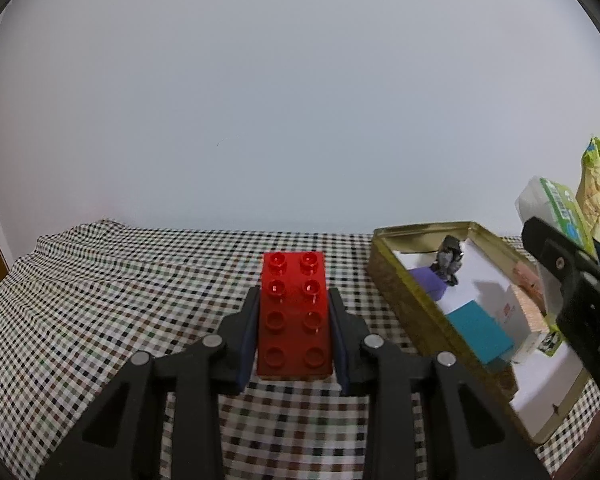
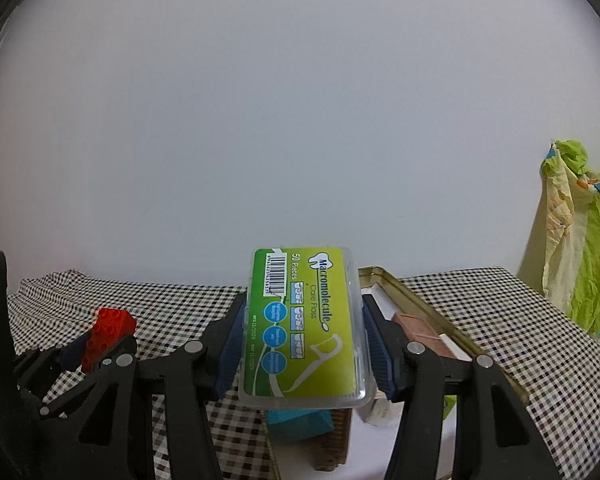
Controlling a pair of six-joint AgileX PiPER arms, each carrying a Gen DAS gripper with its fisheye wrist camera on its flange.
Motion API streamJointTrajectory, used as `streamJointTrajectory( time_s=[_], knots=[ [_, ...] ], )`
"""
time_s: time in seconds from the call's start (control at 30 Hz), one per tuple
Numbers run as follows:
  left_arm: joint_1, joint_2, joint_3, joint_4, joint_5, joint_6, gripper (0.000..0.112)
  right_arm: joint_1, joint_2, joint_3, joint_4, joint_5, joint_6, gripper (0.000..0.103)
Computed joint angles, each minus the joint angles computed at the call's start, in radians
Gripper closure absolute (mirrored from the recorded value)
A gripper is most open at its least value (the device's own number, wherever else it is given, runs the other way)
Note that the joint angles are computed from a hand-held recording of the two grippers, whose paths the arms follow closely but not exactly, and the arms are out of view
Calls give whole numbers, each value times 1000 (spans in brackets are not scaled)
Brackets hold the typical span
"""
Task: Organize rigid objects
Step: 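Carry the red brick and green floss box over the tin tray with both tools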
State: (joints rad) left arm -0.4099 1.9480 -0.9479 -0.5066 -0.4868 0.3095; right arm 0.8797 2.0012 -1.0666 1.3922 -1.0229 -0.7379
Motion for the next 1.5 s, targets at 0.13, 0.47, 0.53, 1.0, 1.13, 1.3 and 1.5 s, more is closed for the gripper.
streamJointTrajectory(
  time_s=[0.13, 0.47, 0.53, 1.0, 1.13, 1.3, 1.5],
  knots=[
    [-19, -19, 10, 5, -13, -8, 82, -5, -14, 18, -5, -12, 7, 46],
    [-90, -39, 0, -27, -29, 27, 82, -14, -61, 80, 18, -48, 36, 46],
    [-105, -42, -4, -26, -33, 26, 82, -19, -67, 91, 19, -52, 44, 46],
    [-182, 15, -128, -73, 22, 86, 82, -156, -132, 209, -47, -42, 101, 46],
    [-193, 46, -186, -92, 61, 109, 82, -178, -146, 232, -48, -42, 100, 46],
    [-205, 54, -207, -101, 85, 122, 82, -220, -163, 258, -68, -24, 111, 46],
    [-213, 85, -274, -117, 163, 137, 82, -260, -174, 268, -87, 8, 109, 46]
  ],
)
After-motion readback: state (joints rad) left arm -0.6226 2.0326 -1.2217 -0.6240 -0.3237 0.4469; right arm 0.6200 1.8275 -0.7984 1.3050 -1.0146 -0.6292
